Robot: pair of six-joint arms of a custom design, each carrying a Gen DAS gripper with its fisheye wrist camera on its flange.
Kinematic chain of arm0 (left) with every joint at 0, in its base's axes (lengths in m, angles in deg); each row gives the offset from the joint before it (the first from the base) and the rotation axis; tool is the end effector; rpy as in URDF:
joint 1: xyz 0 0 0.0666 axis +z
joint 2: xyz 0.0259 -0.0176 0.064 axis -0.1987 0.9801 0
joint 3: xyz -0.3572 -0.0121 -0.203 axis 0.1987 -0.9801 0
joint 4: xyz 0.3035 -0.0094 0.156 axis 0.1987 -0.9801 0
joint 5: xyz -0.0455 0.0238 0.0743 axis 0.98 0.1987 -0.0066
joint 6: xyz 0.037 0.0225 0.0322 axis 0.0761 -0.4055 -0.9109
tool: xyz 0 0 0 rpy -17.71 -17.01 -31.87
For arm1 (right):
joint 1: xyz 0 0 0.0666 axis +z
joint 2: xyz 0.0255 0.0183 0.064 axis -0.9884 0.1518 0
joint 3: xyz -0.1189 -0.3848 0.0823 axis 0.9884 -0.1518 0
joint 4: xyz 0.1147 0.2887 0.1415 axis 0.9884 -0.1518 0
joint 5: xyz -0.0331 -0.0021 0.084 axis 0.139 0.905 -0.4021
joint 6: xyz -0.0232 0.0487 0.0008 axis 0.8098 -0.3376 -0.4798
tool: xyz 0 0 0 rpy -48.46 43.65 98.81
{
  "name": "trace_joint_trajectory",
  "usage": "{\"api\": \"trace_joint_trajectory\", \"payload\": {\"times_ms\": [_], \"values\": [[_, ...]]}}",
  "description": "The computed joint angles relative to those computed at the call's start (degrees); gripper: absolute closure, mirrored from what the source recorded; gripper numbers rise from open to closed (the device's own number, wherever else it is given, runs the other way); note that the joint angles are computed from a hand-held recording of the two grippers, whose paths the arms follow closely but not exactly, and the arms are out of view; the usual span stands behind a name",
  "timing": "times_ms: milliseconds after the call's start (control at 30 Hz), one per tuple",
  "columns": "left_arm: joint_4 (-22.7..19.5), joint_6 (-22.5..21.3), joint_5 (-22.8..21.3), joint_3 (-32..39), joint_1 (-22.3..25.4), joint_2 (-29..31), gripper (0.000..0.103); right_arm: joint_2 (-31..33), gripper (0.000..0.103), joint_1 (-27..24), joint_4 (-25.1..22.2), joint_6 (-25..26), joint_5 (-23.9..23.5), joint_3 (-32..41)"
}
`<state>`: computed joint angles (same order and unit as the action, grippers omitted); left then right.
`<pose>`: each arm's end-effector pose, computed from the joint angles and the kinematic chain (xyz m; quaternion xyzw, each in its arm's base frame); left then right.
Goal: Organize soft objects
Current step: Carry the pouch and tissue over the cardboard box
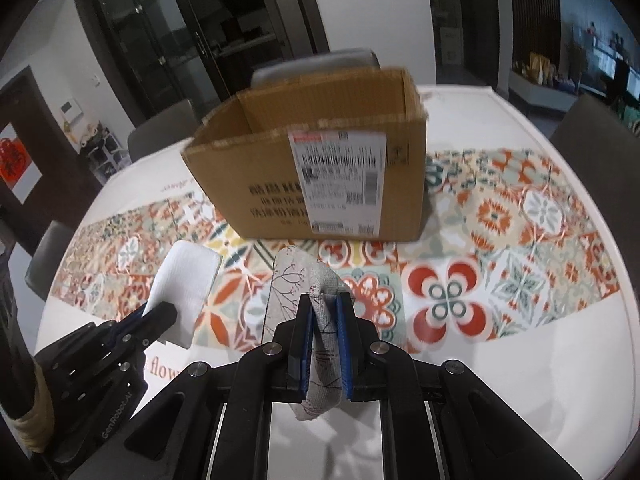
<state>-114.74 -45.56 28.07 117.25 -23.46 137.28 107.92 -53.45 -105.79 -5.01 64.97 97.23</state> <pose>0.5388 -0.1173 0.4864 0.1047 0.9180 -0.0713 0.3757 0.5474 0.2837 0.4830 0.0342 0.9383 0.1160 0.3240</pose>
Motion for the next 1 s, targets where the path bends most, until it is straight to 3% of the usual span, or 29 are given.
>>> {"api": "trace_joint_trajectory", "payload": {"times_ms": [1000], "values": [[5.7, -1.5, -0.3, 12.9, -0.5, 2.1, 0.095, -1.5, 0.09, -0.3, 7.0, 7.8, 8.5, 8.7]]}}
